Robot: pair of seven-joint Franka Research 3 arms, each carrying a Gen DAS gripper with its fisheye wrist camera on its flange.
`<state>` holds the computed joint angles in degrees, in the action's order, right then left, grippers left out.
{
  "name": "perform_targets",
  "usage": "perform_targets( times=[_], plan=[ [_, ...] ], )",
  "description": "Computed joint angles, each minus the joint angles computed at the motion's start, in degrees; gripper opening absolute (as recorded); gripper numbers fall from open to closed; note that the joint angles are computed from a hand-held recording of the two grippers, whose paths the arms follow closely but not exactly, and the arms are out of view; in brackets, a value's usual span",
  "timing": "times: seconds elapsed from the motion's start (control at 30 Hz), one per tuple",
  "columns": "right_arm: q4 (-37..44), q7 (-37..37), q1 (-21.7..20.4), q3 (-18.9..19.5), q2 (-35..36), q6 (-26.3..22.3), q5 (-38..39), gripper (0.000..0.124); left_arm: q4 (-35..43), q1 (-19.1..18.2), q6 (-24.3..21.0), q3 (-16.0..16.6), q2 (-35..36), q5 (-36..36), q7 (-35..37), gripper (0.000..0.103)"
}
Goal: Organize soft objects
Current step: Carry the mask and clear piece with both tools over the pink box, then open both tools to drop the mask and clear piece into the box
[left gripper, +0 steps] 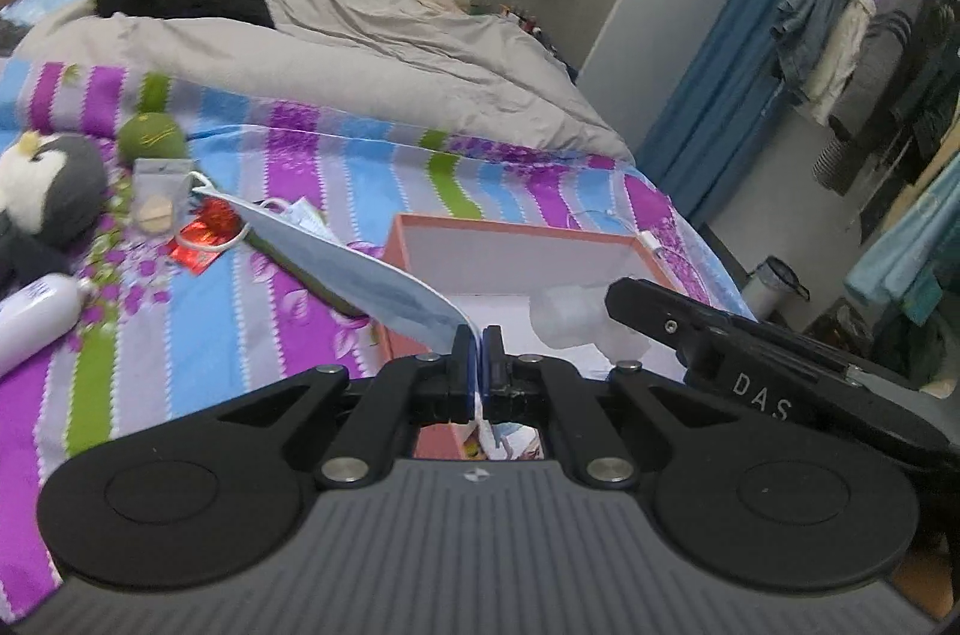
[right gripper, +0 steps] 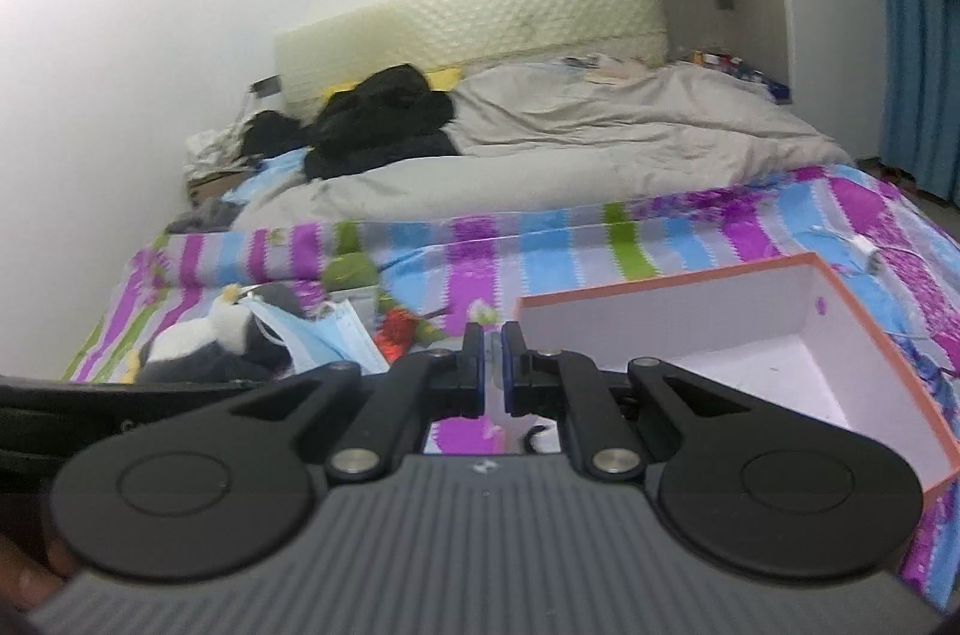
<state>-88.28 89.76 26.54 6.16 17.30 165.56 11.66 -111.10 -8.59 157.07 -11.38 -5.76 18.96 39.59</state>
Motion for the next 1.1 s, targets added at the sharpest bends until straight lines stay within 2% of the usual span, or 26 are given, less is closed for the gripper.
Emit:
perform_targets(
  times=[0.13,0.33,0.43,0.77,0.97,1.1],
  plan=[
    [0.6,3.9,0.3,-2.6,1.2,-0.6,-2.0,0.009,6.8,-1.1,-1.6,0.0,5.9,-3.3,6.3,0.003],
    [3.7,8.6,-0.8,-4.9,4.0,-4.4,-5.2,0.009,16.8,-1.8,-4.1,-0.7,15.0,-8.4,13.8,0.003],
    [4.9,10.4,-1.6,-5.7,5.2,-6.7,-6.2,0.009,22.5,-1.2,-6.5,-1.8,20.0,-13.5,18.3,0.003],
    [14.4,13.7,-4.1,-6.5,13.2,-17.5,-8.2,0.01,43.4,-3.2,-17.4,-1.9,36.8,-15.9,23.7,0.003],
    [19.7,13.5,-5.3,-5.7,17.3,-22.9,-7.1,0.011,49.9,-3.6,-21.3,-1.4,42.0,-16.6,24.8,0.003],
    [20.5,13.0,-5.6,-5.5,18.0,-23.4,-6.4,0.012,53.1,-3.9,-23.1,-1.3,44.0,-16.7,25.9,0.004]
  ],
)
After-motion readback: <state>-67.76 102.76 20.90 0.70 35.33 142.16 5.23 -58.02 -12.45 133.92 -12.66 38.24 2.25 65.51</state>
